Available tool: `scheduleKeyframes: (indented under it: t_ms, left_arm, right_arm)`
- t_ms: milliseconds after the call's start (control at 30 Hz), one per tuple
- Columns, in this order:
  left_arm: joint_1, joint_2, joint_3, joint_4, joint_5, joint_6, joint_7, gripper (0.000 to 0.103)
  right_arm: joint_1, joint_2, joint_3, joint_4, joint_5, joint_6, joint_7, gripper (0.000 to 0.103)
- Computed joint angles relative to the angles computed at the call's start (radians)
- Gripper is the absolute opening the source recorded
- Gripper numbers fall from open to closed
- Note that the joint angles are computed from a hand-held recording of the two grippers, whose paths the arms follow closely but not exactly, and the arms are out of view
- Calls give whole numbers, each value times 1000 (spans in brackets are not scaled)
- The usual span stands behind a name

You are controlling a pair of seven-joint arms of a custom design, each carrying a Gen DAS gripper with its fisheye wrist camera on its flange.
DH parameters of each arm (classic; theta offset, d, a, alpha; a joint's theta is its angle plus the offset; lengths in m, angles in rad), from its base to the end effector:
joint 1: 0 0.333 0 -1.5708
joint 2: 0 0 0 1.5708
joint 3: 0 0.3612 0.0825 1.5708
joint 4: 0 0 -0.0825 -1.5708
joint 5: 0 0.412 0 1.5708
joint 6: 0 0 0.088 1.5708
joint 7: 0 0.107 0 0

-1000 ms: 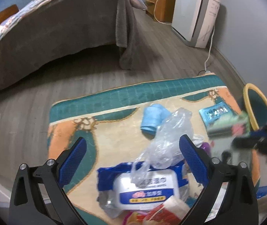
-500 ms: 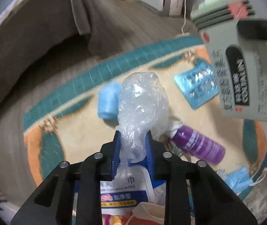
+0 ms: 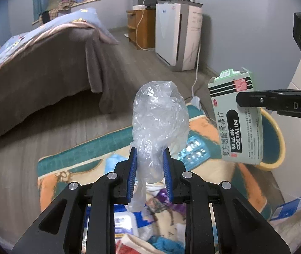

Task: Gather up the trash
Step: 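Carry the plastic wrap and green box over the bin and release both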

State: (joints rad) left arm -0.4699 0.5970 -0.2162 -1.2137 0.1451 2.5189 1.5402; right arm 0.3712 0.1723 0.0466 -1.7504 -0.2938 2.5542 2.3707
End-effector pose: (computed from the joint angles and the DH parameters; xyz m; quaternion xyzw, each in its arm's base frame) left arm 0.6723 -0.4791 0.5510 -0.4117 0.8403 -0.3167 0.1553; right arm 0.6321 0.2824 0.5753 -0.6006 0.7296 -0.1636 0.2833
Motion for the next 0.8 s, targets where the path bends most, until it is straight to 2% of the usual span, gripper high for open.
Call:
scheduleKeyframes:
  t_ms: [133, 233, 567, 800]
  left_arm:
    - [-15, -26, -7, -35, 4, 11, -6, 25]
    - [-36, -11, -11, -10, 16, -5, 3, 25]
    - [-117, 62, -22, 104, 29, -51, 34, 25]
    - [-166, 132, -20, 208, 24, -111, 53, 25]
  right_arm:
    - [-12, -53, -9, -66, -20, 10, 39, 18]
    - [-27, -92, -7, -115, -36, 11, 62, 18]
    - [-104, -208, 6, -261, -96, -11, 133, 18]
    - [-142, -231, 16, -295, -126, -38, 161, 18]
